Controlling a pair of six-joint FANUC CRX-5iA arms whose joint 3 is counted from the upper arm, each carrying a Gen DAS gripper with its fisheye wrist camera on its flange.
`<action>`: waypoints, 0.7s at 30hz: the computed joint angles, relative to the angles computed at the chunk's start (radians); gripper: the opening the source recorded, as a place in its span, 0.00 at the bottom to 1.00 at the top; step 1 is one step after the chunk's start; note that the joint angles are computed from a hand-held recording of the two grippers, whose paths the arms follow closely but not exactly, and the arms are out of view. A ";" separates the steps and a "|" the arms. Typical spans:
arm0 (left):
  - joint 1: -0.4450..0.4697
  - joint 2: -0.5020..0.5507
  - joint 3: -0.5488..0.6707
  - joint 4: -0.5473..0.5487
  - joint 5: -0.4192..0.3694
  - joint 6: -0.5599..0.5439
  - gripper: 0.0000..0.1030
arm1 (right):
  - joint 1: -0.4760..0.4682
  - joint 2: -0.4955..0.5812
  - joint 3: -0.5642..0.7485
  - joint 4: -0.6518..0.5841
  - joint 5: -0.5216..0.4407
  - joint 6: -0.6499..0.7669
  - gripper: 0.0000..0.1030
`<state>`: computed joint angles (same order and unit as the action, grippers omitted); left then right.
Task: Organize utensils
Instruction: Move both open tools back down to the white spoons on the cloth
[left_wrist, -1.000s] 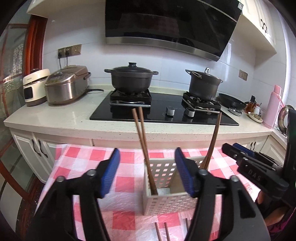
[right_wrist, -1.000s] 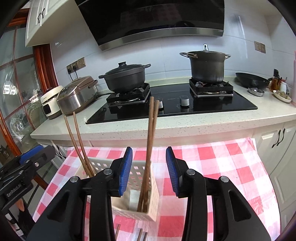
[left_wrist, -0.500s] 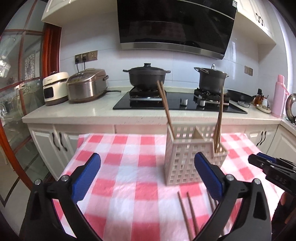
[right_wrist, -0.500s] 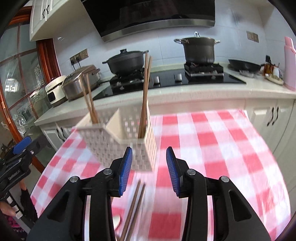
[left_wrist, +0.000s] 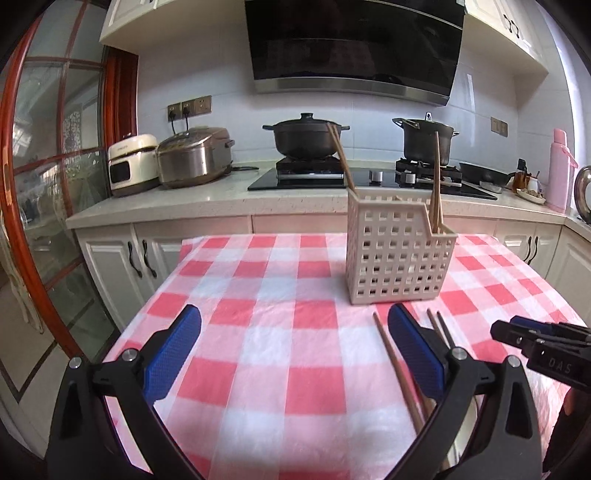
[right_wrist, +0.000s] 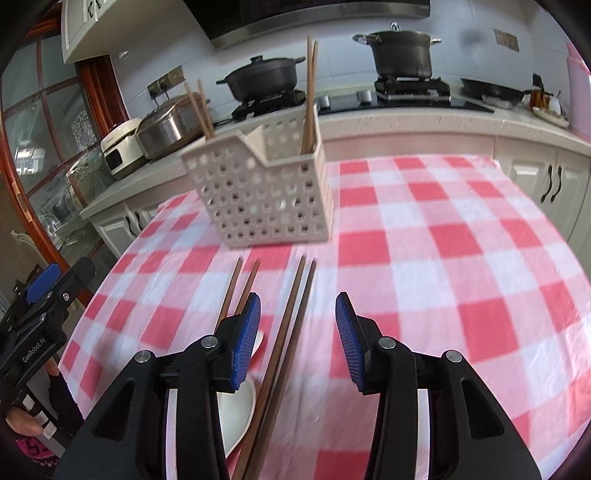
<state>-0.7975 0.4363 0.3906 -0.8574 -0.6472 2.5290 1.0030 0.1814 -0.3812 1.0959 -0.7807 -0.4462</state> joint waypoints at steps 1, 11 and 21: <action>0.002 -0.005 -0.010 0.004 0.003 0.000 0.95 | 0.003 0.004 0.007 -0.015 0.004 0.016 0.41; 0.030 -0.044 -0.114 0.037 0.042 0.027 0.95 | 0.026 0.057 0.073 -0.122 0.033 0.127 0.40; 0.022 -0.073 -0.146 -0.005 0.059 0.059 0.95 | 0.077 0.061 0.070 -0.137 -0.012 0.147 0.30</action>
